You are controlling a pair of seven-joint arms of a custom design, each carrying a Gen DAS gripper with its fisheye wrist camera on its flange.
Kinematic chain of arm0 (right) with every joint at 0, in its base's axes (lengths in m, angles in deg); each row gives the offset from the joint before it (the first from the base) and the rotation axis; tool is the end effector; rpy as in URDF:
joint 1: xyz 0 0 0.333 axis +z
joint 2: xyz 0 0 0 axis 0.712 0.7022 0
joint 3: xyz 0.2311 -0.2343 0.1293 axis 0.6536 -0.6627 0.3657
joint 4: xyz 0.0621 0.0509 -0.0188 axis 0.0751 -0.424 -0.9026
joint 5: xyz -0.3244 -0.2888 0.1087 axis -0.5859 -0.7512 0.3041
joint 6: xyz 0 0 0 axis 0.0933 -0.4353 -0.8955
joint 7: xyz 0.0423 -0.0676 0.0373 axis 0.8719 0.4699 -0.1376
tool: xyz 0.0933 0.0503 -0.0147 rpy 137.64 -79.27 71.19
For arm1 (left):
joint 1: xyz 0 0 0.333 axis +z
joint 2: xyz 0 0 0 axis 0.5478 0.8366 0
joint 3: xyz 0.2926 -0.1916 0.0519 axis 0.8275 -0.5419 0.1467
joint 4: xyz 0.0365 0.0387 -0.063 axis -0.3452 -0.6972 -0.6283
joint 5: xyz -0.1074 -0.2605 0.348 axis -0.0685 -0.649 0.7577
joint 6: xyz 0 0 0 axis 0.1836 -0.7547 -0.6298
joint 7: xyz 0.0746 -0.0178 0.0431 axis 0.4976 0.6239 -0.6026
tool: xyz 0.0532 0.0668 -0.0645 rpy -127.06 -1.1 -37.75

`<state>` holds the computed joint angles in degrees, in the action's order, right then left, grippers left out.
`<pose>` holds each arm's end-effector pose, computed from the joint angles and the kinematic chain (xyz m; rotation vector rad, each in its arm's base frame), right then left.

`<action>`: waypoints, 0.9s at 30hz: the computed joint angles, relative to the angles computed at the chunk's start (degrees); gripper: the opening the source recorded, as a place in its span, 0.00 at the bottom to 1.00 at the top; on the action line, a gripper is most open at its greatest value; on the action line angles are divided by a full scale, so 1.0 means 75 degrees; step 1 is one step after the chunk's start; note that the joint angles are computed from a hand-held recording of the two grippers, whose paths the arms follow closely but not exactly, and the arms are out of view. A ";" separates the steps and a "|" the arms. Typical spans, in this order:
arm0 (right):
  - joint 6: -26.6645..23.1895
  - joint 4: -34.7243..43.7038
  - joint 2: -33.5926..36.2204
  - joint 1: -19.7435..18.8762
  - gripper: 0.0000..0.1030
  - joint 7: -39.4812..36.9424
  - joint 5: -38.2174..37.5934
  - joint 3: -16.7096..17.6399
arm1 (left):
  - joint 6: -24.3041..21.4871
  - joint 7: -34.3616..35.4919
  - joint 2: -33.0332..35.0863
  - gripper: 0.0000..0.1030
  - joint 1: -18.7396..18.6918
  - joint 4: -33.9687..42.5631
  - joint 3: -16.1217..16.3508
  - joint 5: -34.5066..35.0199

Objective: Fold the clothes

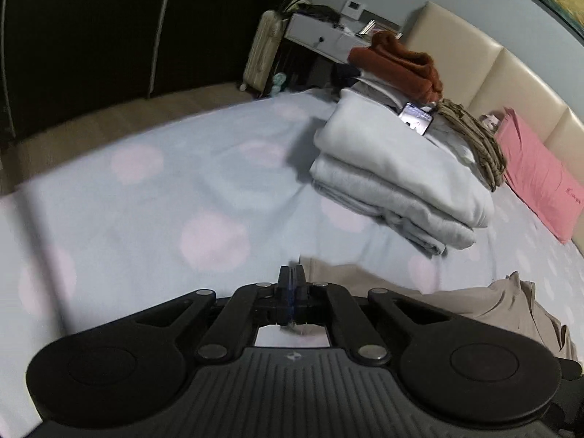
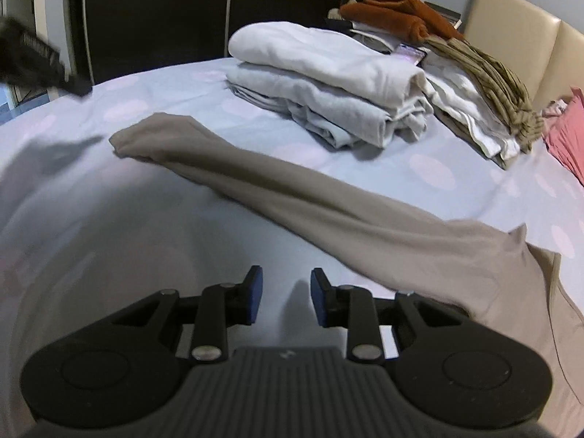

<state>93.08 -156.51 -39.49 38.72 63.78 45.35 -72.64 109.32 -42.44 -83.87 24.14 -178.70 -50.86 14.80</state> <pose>0.7975 -0.0190 0.4659 -2.3530 0.3178 -0.2918 0.5982 -0.2166 0.5577 -2.3230 0.8731 -0.7290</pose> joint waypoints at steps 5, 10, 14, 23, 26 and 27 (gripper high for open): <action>0.1210 -0.0822 -0.0334 0.0054 0.31 -0.1748 0.0653 0.0289 | 0.0587 0.1533 0.0626 0.03 0.0143 0.0392 0.0191 -0.1110; 0.1537 -0.1069 -0.0413 0.0167 0.30 -0.3375 0.1047 0.0429 | 0.0358 0.2218 0.1434 0.29 0.0125 0.1267 0.0329 -0.1069; 0.1582 -0.1283 -0.0520 0.0223 0.29 -0.4240 0.1396 0.0481 | -0.0332 0.2611 0.1906 0.41 0.0073 0.1918 0.0419 -0.1048; 0.1497 -0.1296 -0.0517 0.0414 0.30 -0.4404 0.1507 0.0376 | 0.0504 0.3302 0.1980 0.01 0.0349 0.1705 0.0397 -0.2367; 0.1607 -0.1373 -0.0543 0.0442 0.29 -0.4652 0.1593 0.0399 | 0.0660 0.2842 0.1975 0.01 0.0227 0.1668 0.0502 -0.1988; 0.1683 -0.1393 -0.0542 0.0467 0.29 -0.4747 0.1612 0.0407 | 0.0703 0.2664 0.1975 0.01 0.0193 0.1659 0.0529 -0.1867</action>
